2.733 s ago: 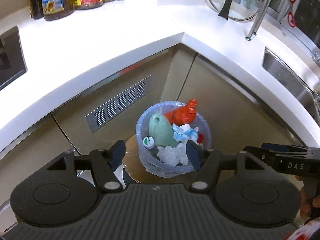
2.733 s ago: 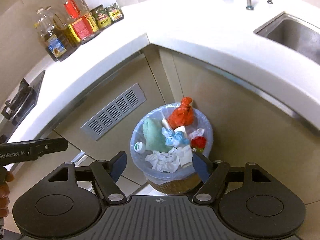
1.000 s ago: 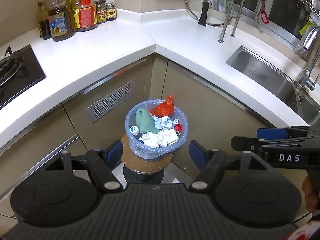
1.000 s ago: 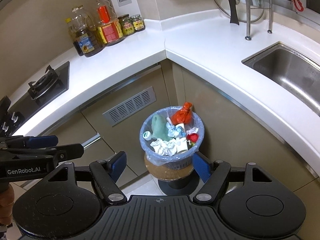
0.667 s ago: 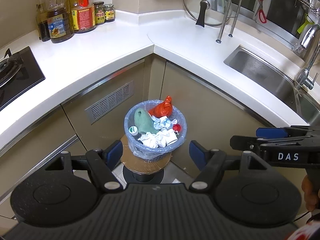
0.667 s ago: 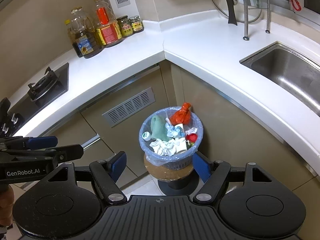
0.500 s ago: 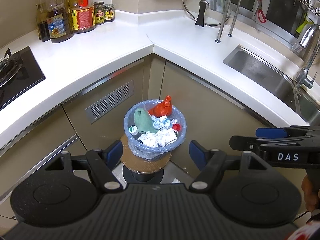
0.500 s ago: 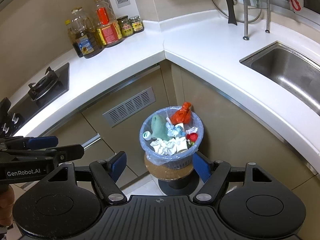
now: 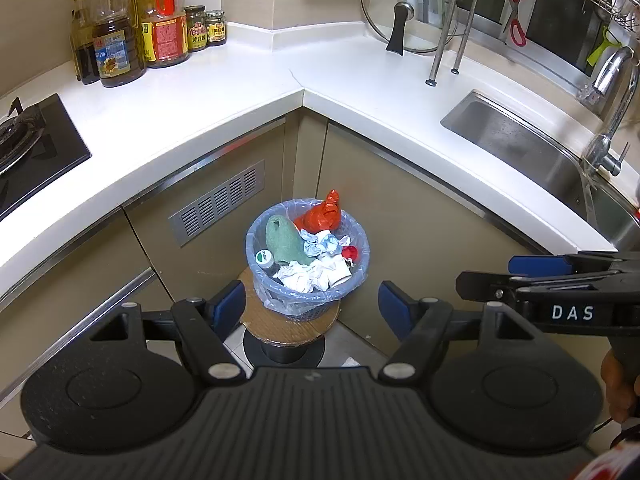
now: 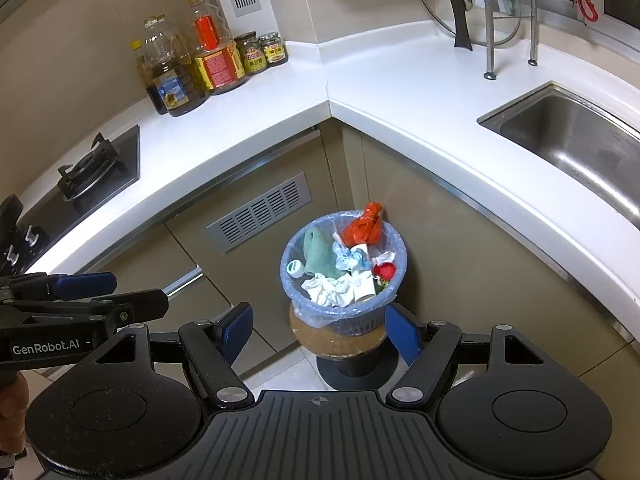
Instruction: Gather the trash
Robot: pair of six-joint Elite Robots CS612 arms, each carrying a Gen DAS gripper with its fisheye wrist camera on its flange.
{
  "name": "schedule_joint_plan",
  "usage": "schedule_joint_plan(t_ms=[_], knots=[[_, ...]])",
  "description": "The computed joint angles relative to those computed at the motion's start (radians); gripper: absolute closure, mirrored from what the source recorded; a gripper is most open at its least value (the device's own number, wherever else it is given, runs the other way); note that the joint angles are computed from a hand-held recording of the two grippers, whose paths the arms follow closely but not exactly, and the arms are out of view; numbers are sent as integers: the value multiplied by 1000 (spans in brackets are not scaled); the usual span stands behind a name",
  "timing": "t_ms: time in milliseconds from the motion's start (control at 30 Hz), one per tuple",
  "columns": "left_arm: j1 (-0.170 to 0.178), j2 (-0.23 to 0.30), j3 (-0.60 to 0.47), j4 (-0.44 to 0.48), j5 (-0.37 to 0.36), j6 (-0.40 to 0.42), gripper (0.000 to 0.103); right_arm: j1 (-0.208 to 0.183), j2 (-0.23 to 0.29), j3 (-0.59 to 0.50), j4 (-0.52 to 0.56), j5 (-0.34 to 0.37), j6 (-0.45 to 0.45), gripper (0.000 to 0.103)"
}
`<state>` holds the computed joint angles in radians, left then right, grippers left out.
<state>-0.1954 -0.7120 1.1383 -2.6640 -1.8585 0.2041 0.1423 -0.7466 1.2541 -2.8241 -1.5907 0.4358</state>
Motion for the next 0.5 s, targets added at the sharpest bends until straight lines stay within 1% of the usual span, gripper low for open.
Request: schedule_joint_plan(t_ms=[500], knots=[[0, -5, 7, -8, -1, -1, 32, 6, -3, 3, -4, -9, 5, 30]])
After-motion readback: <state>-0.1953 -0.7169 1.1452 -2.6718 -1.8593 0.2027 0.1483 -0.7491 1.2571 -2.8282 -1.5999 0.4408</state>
